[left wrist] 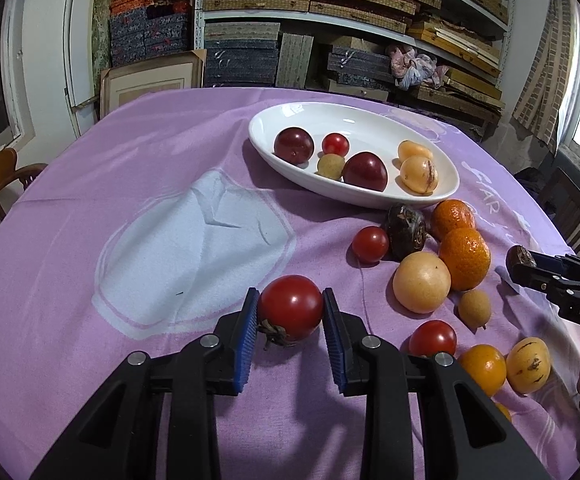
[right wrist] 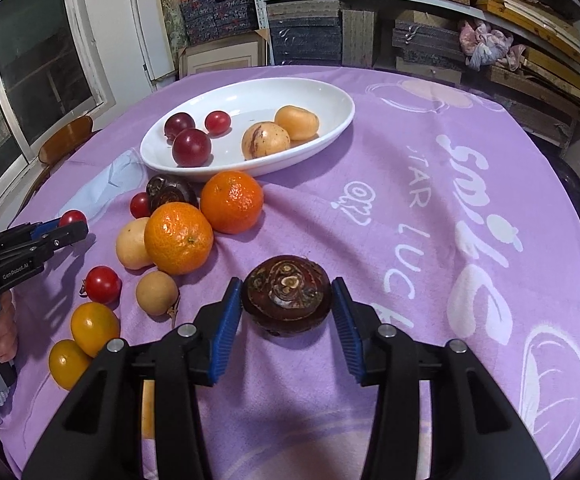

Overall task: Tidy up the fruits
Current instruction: 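Carry the tomato and dark brown fruit onto the plate and open both tools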

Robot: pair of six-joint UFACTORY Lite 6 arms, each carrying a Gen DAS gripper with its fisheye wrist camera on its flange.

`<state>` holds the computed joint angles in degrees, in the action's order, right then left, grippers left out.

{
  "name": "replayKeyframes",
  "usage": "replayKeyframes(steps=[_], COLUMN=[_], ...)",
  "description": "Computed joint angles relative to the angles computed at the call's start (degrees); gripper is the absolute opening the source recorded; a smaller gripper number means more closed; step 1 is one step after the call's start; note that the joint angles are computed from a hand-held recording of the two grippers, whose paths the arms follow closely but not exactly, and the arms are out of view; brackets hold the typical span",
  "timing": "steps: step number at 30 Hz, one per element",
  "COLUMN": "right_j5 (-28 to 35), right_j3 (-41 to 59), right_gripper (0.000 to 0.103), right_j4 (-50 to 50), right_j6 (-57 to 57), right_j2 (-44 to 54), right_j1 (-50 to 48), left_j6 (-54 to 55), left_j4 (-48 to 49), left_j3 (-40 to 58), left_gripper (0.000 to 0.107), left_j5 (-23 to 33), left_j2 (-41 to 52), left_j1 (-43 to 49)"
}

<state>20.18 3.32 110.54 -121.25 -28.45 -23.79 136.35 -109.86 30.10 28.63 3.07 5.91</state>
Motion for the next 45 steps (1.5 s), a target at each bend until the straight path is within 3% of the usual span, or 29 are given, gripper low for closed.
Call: replayKeyframes(steps=[4,9,13,16,18,21,24,26,28,30,34,37,39,41,45], right_j5=[0.00,-4.20,-9.92,-12.23,-13.69,-15.57,-15.22,-13.01,-11.54,-12.66,-10.11,-6.41,-5.12,-3.24,0.80], right_j3=[0.83,5.24,16.67,28.27,37.36,51.27,64.23,70.77,74.62,73.98,63.08,49.56,39.13,29.28,13.79], right_gripper=[0.045,0.044,0.044,0.044,0.044,0.044,0.044,0.045,0.047,0.059,0.062,0.073,0.082,0.084,0.087], right_j4=[0.76,-8.52,-8.60,5.90,8.18,-4.39,-21.44,-33.43,-38.26,-33.49,-9.52,7.01,15.90,16.37,2.63], right_j6=[-0.22,11.49,14.36,2.33,1.72,16.71,34.69,46.69,51.75,47.24,24.33,6.34,-4.21,-6.14,5.41], right_j2=[1.01,-0.66,6.44,17.81,26.77,40.20,52.93,59.28,62.91,62.43,52.88,41.02,31.19,21.29,4.52], right_j1=[-0.09,3.79,9.29,12.20,13.25,14.73,15.39,14.89,14.58,14.47,11.64,8.70,7.26,4.92,-1.35], left_j6=[-7.89,-15.49,-39.41,-57.40,-69.39,-87.38,-105.37,-110.86,-111.07,-108.31,-97.39,-85.77,-74.17,-62.18,-44.79], left_j4=[5.21,8.87,26.89,40.68,50.85,67.25,82.77,87.23,87.54,85.40,73.80,62.90,53.20,43.54,29.21], left_j3=[2.74,12.54,28.75,41.79,51.02,65.03,79.04,85.37,85.49,83.88,74.54,62.98,52.77,43.11,28.13], left_gripper=[0.032,0.032,0.032,0.032,0.032,0.032,0.032,0.032,0.033,0.041,0.044,0.047,0.055,0.057,0.057], left_j5=[-1.22,-7.92,-11.44,-14.03,-14.80,-13.47,-7.00,-3.57,-4.39,-4.70,-5.92,-7.44,-9.96,-11.66,-10.32], left_j2=[0.07,1.09,10.02,19.27,26.61,37.93,47.56,51.90,52.35,51.26,44.15,35.50,28.37,21.71,12.23], left_j1=[-2.00,-9.57,-15.31,-19.39,-21.32,-22.90,-23.11,-23.18,-23.19,-22.69,-20.39,-17.92,-16.38,-14.76,-11.04])
